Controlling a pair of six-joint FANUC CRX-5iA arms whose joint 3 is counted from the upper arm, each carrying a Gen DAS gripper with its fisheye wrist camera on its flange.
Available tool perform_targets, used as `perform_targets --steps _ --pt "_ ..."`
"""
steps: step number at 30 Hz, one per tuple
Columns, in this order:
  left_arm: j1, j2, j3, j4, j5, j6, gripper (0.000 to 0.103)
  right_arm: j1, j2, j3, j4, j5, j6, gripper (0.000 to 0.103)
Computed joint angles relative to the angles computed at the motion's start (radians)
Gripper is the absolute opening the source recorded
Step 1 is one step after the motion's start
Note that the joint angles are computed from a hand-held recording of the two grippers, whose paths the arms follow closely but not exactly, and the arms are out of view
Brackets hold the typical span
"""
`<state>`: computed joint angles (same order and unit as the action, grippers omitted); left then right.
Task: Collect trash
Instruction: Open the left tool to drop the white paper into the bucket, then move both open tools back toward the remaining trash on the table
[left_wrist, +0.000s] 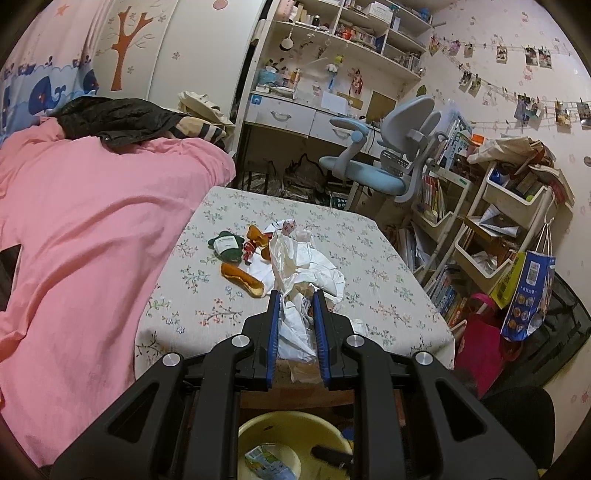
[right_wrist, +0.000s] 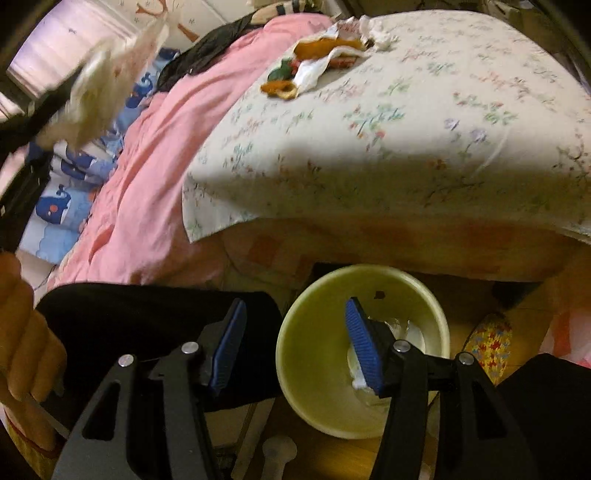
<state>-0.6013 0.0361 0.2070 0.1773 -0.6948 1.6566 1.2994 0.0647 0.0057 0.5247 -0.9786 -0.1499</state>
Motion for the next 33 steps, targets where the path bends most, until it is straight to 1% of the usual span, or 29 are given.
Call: perform_targets --steps 4,9,12,16,19,20,22,23,25,28,33 --pt "-0.011 -0.01 -0.005 -0.014 -0.033 0.0 0.017 0.004 -0.009 -0.025 0.088 -0.028 -0.087 0.06" --pt "-0.032 -0.015 -0.01 -0.03 -0.091 0.005 0.017 0.027 -0.023 -0.054 0.212 -0.105 -0.192 0.066" --pt "-0.049 -0.015 -0.012 -0.045 -0.136 0.01 0.017 0.038 -0.028 -0.062 0.275 -0.153 -0.237 0.067" --pt "-0.07 -0.001 -0.009 -0.055 -0.212 0.004 0.017 0.053 -0.04 -0.082 0.337 -0.2 -0.295 0.07" --pt "-0.087 0.033 0.021 -0.061 -0.294 -0.016 0.018 0.057 -0.047 -0.096 0.349 -0.211 -0.316 0.071" --pt "-0.092 0.043 0.03 -0.065 -0.317 -0.017 0.021 0.057 -0.047 -0.098 0.35 -0.214 -0.319 0.071" --pt "-0.101 0.057 0.046 -0.078 -0.35 -0.017 0.032 0.058 -0.047 -0.099 0.352 -0.218 -0.321 0.071" --pt "-0.111 0.057 0.052 -0.107 -0.354 -0.002 0.035 0.06 -0.045 -0.097 0.354 -0.222 -0.32 0.072" --pt "-0.124 0.051 0.058 -0.15 -0.35 0.024 0.047 0.06 -0.042 -0.094 0.358 -0.227 -0.317 0.072" --pt "-0.127 0.039 0.054 -0.184 -0.338 0.061 0.056 0.066 -0.042 -0.094 0.364 -0.239 -0.315 0.073" --pt "-0.133 0.034 0.072 -0.244 -0.344 0.128 0.065 0.07 -0.033 -0.084 0.368 -0.254 -0.298 0.073"
